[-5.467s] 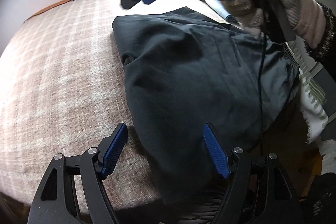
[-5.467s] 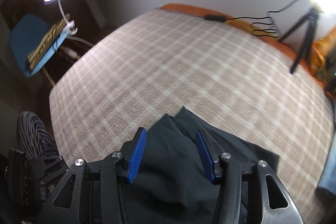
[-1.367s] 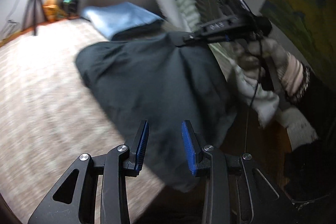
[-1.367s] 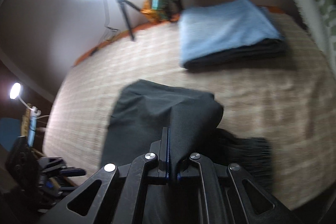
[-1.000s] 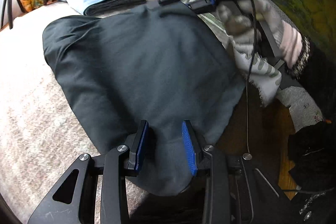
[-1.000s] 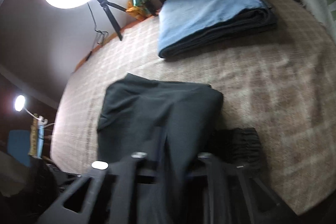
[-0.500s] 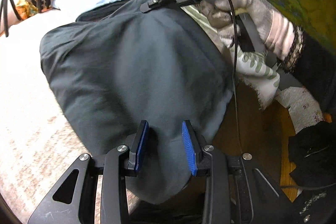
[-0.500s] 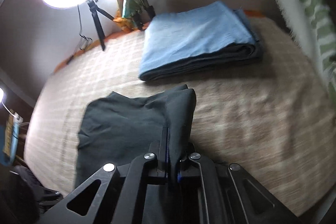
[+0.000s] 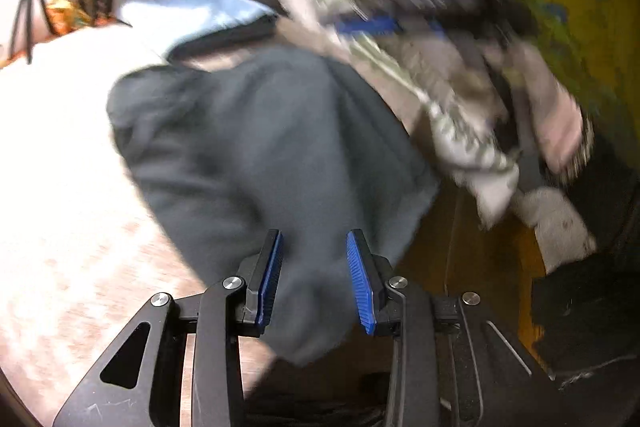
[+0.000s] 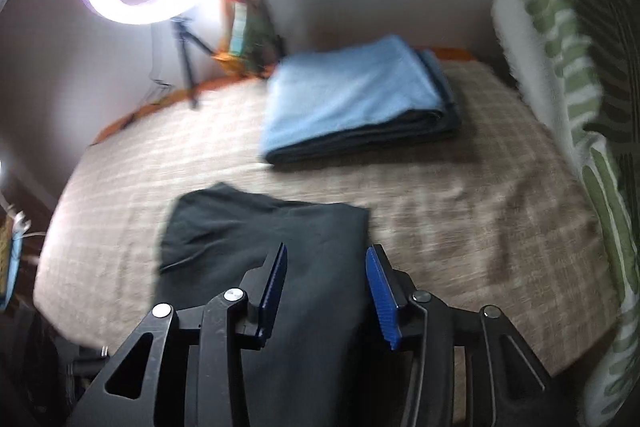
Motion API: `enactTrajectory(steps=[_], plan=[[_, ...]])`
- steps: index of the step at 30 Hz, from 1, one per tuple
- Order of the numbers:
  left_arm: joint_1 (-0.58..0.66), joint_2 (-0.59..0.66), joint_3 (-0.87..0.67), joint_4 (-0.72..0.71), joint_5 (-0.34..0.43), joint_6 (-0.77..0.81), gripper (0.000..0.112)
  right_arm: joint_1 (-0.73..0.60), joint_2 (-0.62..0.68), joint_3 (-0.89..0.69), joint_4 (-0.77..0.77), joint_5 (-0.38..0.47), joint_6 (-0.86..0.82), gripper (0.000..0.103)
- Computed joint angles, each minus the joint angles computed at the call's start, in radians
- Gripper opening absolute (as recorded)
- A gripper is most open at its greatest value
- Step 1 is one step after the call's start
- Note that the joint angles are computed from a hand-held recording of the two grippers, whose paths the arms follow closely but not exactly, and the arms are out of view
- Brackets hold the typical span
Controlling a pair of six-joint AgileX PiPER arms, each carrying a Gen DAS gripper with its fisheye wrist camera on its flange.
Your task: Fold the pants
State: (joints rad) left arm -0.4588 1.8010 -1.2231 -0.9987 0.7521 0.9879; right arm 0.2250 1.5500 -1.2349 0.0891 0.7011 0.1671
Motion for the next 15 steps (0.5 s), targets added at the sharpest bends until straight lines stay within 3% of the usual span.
enactTrajectory(steps=[3, 7, 9, 11, 15], plan=[[0.064, 0.046, -0.085, 0.036, -0.001, -0.07, 0.042, 0.065, -0.025, 0.037, 0.007, -0.001, -0.018, 0.042], [0.153, 0.216, -0.307, 0.018, 0.11, -0.22, 0.042, 0.058, -0.011, 0.121, 0.121, -0.03, -0.101, 0.042], [0.16, 0.296, -0.414, 0.039, 0.142, -0.292, 0.042, 0.049, 0.004, 0.14, 0.11, -0.029, -0.089, 0.042], [0.155, 0.382, -0.54, 0.092, 0.162, -0.382, 0.042, 0.027, 0.01, 0.169, 0.136, -0.038, -0.105, 0.035], [0.117, 0.495, -0.721, 0.239, 0.151, -0.541, 0.042, -0.004, 0.024, 0.191, 0.139, -0.031, -0.126, 0.031]])
